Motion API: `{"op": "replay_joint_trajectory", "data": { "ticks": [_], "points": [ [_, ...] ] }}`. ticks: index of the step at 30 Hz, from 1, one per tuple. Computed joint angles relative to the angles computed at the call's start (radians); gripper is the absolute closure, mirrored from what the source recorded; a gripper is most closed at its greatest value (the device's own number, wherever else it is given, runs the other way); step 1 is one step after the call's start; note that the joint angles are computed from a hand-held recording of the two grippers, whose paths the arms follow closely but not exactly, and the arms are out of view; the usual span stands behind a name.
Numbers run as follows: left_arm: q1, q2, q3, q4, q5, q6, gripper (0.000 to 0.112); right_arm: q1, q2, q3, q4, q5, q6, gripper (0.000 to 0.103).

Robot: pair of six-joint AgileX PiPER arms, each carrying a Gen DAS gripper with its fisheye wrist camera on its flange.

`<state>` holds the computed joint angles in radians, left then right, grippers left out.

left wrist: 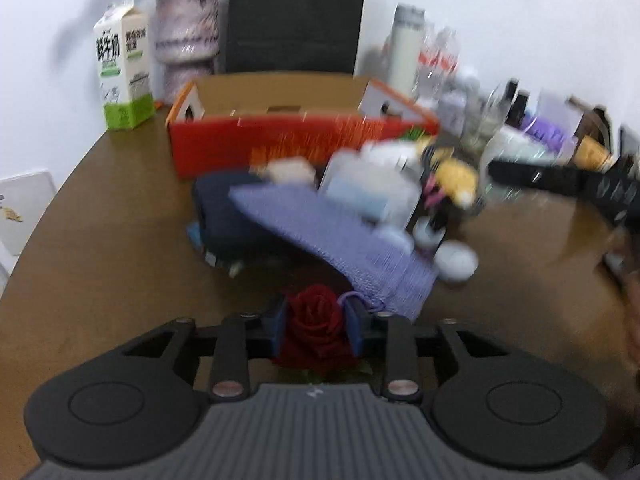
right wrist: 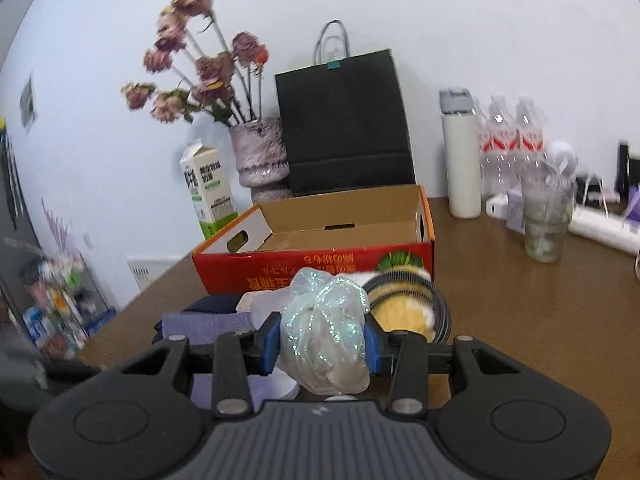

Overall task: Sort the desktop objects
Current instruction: 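Carry the rose with the left tool into the cardboard box while the right tool drops the bag there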

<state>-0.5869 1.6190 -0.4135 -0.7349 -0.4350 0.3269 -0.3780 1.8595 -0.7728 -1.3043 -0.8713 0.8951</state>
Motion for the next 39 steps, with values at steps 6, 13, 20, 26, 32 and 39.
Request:
{"op": "replay_joint_trajectory", "data": {
  "ticks": [6, 13, 20, 26, 32, 39],
  "points": [
    [-0.156, 0.080, 0.117, -0.080, -0.254, -0.154, 0.033, -0.026, 0.038, -0.037, -0.114, -0.008, 0.022, 0.063],
    [-0.205, 0.181, 0.056, -0.158, -0.330, -0.236, 0.073, -0.013, 0.026, -0.107, -0.276, -0.029, 0.056, 0.063],
    [-0.299, -0.016, 0.119, -0.455, -0.292, -0.039, 0.080, -0.069, 0.017, -0.060, -0.251, -0.087, -0.005, 0.063],
    [-0.283, -0.277, 0.191, -0.520, -0.304, 0.116, 0.081, -0.142, -0.022, 0.024, -0.138, -0.118, -0.085, 0.063],
    [0.053, -0.345, 0.008, -0.188, -0.078, 0.180, 0.081, -0.121, -0.072, -0.067, -0.086, -0.123, 0.049, 0.063],
    [0.327, -0.001, -0.569, -0.338, 0.289, 0.552, 0.081, 0.124, -0.010, -0.460, -0.175, 0.097, 0.377, 0.063]
  ]
}}
